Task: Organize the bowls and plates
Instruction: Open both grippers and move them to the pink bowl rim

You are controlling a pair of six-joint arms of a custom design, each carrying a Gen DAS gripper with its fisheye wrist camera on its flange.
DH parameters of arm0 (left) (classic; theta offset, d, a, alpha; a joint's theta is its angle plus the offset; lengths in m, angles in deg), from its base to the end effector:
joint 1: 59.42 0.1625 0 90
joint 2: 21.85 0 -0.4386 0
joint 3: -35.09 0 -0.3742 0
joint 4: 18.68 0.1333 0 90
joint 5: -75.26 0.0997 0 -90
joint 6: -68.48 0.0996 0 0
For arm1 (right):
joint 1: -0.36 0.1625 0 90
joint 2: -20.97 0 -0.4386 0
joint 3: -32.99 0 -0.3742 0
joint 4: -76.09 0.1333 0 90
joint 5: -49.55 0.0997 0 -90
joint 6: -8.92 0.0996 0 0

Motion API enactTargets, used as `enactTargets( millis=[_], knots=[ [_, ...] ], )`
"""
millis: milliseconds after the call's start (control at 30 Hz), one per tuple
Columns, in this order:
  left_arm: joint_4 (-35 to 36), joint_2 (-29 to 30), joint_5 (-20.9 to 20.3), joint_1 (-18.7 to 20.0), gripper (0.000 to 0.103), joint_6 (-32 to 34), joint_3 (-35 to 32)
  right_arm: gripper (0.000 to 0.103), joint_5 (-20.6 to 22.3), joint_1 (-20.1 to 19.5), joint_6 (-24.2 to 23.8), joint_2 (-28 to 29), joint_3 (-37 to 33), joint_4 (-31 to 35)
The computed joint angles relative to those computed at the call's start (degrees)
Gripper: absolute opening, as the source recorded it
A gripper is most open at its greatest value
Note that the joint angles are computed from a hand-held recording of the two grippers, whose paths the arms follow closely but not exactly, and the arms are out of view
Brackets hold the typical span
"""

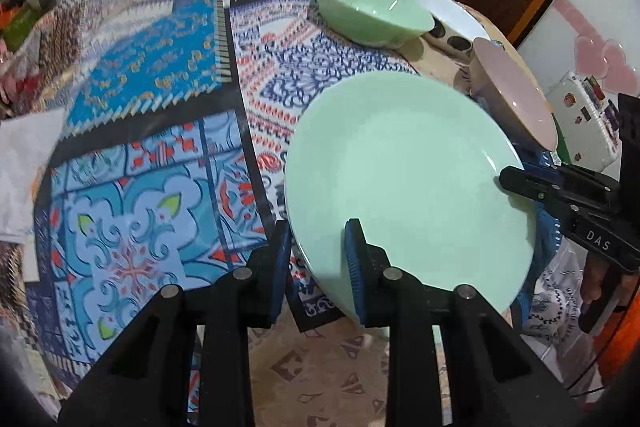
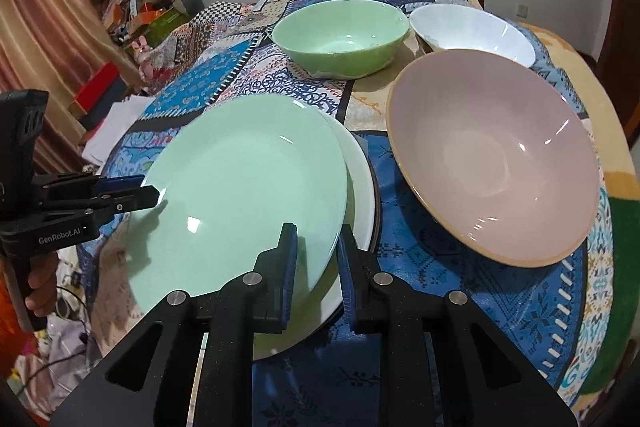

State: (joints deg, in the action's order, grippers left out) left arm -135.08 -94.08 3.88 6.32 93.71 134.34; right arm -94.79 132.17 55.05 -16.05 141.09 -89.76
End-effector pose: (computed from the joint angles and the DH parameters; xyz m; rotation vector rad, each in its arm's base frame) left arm -0.0820 -0.5838 0.3147 1.1813 2.5570 0.0191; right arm 0.4228 -0.3942 0.0230 -0.1392 -2.3528 0.9103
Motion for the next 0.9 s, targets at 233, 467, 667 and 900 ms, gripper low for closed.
enactTargets(
  millis=[233, 467, 667, 900],
  knots=[
    [-0.5, -1.1, -1.3, -0.4, 0.026, -0.2, -0.6, 0.018, -1.1, 0.6, 1.8, -1.0, 0.0, 2.9],
    [-3.4, -3.1, -4.5, -3.2, 0.029, 0.7, -1.5, 0.024, -6.8, 3.1, 5.2, -3.1, -0.1, 8.6],
    [-8.8, -3.3, -7.7, -6.9, 0.052, 0.4, 0.1, 0.034, -12.8, 4.9, 8.1, -5.6, 0.6, 11.5],
    [-12.0, -0.9, -9.5, -9.8, 0.059, -0.3, 1.7, 0.049, -20.1, 5.7, 23.1, -10.6, 1.2, 29.9]
  ],
)
